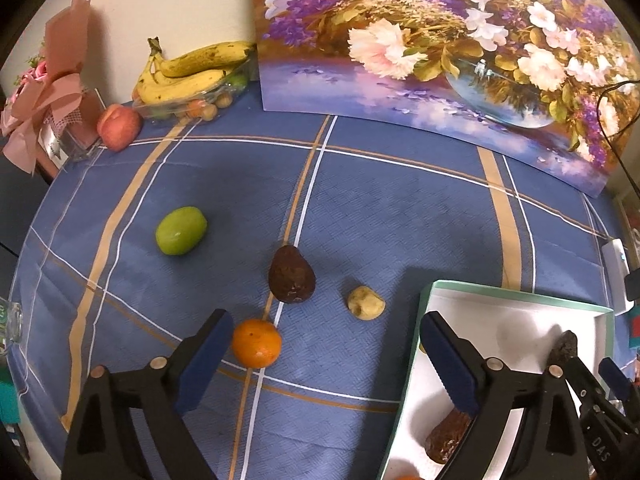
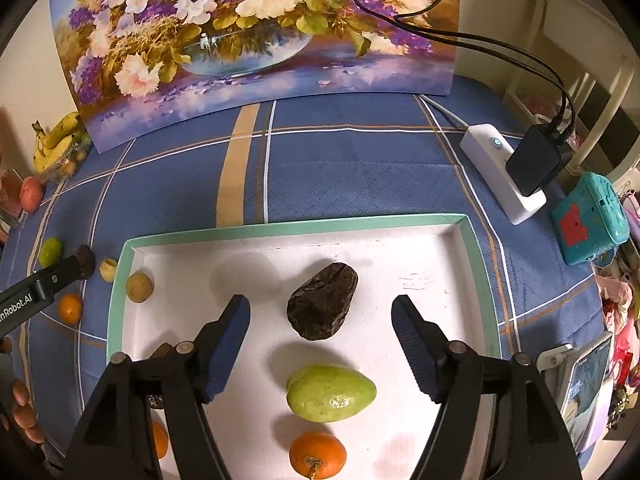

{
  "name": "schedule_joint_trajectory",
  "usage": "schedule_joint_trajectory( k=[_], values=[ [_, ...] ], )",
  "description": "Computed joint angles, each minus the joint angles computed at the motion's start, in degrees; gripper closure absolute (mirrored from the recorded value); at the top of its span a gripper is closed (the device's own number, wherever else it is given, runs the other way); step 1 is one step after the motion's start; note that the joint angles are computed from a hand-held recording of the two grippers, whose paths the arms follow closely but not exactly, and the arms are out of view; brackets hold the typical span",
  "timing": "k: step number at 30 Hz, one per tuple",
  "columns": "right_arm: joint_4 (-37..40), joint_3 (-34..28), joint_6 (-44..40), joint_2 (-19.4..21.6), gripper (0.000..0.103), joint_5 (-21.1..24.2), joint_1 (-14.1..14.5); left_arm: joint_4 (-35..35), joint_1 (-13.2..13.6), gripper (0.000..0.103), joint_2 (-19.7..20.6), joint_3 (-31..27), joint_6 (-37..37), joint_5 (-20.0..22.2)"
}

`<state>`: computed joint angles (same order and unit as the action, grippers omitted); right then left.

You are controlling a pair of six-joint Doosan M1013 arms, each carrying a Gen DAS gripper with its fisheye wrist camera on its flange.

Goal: Organize fruits
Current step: 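Withdraw both open tools from the tray toward the tablecloth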

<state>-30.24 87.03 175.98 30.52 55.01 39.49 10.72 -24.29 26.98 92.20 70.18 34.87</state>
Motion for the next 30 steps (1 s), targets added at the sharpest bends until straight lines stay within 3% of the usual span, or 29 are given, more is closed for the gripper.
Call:
schedule_joint_trajectory(
  k=[4, 8, 9, 10, 11, 30],
  values=[
    [0.36, -0.04, -0.3, 0.1, 0.029, -0.06, -0.1, 0.31, -0.05, 0.006, -0.02, -0.01, -0.26, -0.02],
    [0.46, -0.04, -0.51, 0.17, 0.028, -0.31, -0.11, 2.23, -0.16, 0.0, 0.04, 0.05, -2.05, -0.07],
    [0.39, -0.02, -0.56, 0.17, 0.025, -0.45, -0.1, 3.22, -0.24, 0.0, 0.06, 0.05, -2.86, -0.02],
    [0.07, -0.03, -0.53, 0.21, 0.012, -0.45, -0.06, 3.8, -0.27, 0.0, 0.11, 0.0, -3.27, 0.15],
    [-0.34, -0.07, -0.43, 0.26, 0.006, -0.32, 0.01, 4.05, -0.24, 0.0, 0.17, -0.04, -3.43, 0.32],
    [-3.91, -0.62, 3.22, 0.32, 0.006, 0.09, 0.75, 3.45, 0.47, 0.0, -0.57, 0.28, -2.17, -0.79]
  ],
)
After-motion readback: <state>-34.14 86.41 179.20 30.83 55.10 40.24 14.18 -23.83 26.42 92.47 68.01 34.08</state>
